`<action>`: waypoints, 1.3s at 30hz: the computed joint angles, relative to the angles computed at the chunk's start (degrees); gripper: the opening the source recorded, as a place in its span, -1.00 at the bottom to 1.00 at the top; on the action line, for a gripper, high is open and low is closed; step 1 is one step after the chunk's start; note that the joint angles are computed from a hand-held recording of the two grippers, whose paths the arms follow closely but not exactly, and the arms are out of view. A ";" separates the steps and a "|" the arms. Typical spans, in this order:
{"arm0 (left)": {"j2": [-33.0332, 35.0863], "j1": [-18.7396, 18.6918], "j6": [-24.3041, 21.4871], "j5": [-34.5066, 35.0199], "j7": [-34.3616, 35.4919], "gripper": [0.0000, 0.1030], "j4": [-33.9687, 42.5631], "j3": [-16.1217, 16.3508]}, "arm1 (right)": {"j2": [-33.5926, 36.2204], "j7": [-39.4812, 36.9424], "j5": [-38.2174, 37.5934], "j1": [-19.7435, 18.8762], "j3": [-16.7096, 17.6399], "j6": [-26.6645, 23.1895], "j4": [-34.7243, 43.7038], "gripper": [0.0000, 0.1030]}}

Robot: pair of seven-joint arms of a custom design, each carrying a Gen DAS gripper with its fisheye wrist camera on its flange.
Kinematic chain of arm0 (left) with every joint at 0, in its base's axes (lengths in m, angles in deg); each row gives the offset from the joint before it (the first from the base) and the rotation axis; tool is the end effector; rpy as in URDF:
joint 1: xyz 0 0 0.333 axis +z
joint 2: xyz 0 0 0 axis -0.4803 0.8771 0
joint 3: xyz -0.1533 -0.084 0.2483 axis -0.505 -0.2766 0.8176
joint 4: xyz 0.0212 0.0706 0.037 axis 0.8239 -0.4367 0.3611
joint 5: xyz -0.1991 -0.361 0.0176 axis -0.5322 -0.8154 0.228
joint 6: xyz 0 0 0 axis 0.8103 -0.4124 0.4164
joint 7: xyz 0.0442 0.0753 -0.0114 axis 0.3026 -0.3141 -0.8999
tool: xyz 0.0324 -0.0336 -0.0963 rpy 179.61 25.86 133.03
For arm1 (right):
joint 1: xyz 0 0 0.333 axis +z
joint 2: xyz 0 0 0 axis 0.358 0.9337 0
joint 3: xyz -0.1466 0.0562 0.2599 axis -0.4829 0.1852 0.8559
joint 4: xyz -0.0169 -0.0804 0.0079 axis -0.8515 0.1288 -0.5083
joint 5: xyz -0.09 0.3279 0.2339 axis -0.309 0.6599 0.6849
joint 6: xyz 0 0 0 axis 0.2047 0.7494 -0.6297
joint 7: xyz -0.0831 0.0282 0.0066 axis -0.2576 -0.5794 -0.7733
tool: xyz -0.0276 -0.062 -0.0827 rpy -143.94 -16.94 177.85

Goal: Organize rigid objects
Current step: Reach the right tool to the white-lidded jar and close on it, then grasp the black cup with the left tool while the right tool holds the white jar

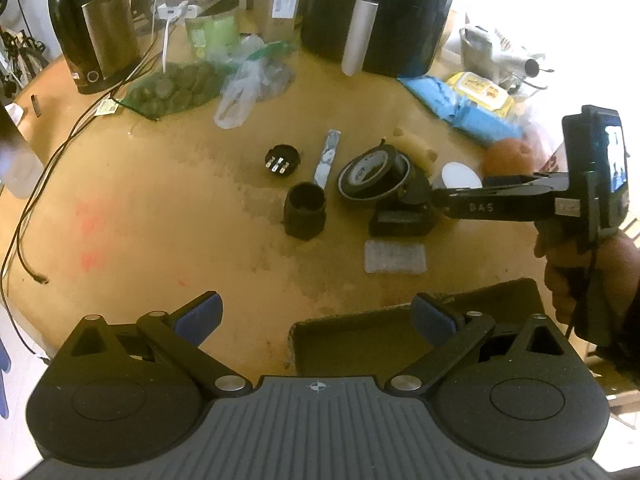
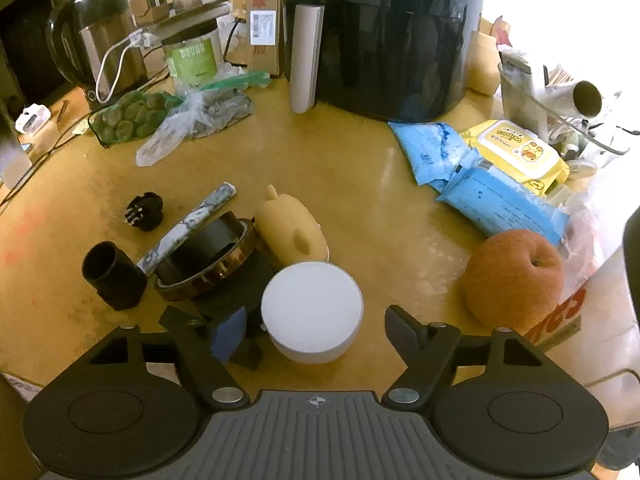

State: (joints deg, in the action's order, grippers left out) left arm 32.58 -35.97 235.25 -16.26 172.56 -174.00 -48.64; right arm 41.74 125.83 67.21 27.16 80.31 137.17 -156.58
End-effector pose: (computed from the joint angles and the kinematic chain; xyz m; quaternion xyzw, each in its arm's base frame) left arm 0.5524 -0.1640 0.4245 -0.5693 0.7849 -0.2214 0.1037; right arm 0.6029 0.0859 0.3428 -0.6753 0.6744 -0.1923 0.2283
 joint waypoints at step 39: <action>16.09 -1.00 13.47 5.03 5.97 0.31 9.96 0.58 | -12.16 18.97 -11.22 0.21 -1.76 -2.91 -8.05 0.10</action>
State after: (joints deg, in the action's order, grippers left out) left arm 48.66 -36.96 248.73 -11.23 178.53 -164.04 -48.06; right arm 29.58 144.80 55.99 27.38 78.54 134.25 -164.62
